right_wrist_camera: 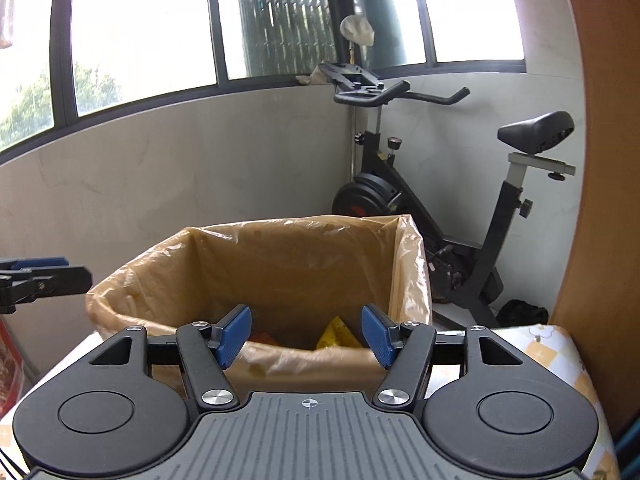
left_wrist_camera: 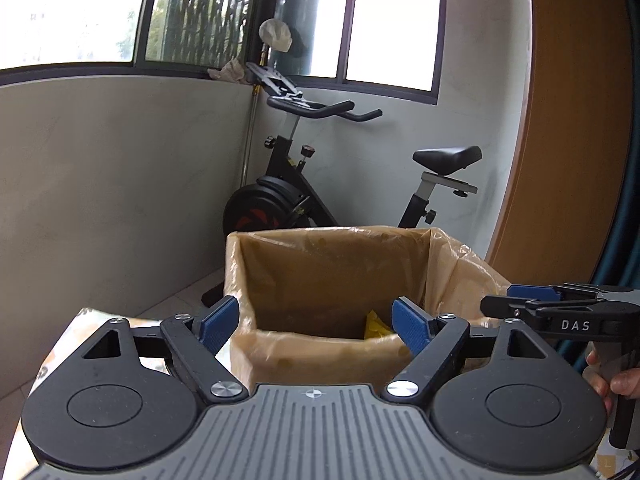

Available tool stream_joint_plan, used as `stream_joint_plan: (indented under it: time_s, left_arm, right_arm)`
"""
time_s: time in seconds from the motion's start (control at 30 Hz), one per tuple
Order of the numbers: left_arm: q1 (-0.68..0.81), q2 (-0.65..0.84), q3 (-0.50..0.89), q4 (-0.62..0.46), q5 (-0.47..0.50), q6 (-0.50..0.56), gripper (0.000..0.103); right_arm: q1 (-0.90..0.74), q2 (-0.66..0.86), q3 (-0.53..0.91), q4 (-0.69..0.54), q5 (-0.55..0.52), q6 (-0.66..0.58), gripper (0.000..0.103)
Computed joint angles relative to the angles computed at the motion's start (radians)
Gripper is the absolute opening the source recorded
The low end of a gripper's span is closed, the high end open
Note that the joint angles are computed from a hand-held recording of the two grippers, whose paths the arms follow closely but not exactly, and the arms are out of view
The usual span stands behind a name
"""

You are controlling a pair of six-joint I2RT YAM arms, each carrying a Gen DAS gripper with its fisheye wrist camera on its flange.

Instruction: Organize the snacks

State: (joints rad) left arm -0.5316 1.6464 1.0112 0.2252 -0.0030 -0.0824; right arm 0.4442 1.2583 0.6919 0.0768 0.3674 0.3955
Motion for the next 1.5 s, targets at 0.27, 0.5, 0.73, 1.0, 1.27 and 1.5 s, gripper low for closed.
stream_joint_plan:
  time_s: [0.27, 0.5, 0.73, 1.0, 1.27, 1.5]
  left_arm:
    - [0.024, -0.088, -0.127, 0.002, -0.016, -0.031, 0.085]
    - [0.039, -0.124, -0.21, 0.024, -0.024, -0.07, 0.085]
    - [0.052, -0.136, -0.294, 0.056, -0.012, -0.119, 0.085]
    - [0.046, -0.143, -0.372, 0.074, -0.041, -0.151, 0.085]
    - [0.055, -0.14, -0.429, 0.102, -0.039, -0.182, 0.085]
    - [0.043, -0.134, -0.446, 0.115, -0.036, -0.202, 0.085]
  right_arm:
    - [0.096, -0.07, -0.093, 0.009, 0.079, 0.073, 0.06]
    - [0.159, -0.046, -0.149, 0.017, 0.109, 0.152, 0.06]
    - [0.21, 0.027, -0.18, 0.032, 0.114, 0.228, 0.06]
    - [0.269, 0.091, -0.222, 0.054, 0.107, 0.307, 0.06]
    - [0.309, 0.097, -0.237, 0.069, 0.101, 0.327, 0.076]
    - [0.367, 0.091, -0.201, 0.032, 0.106, 0.236, 0.091]
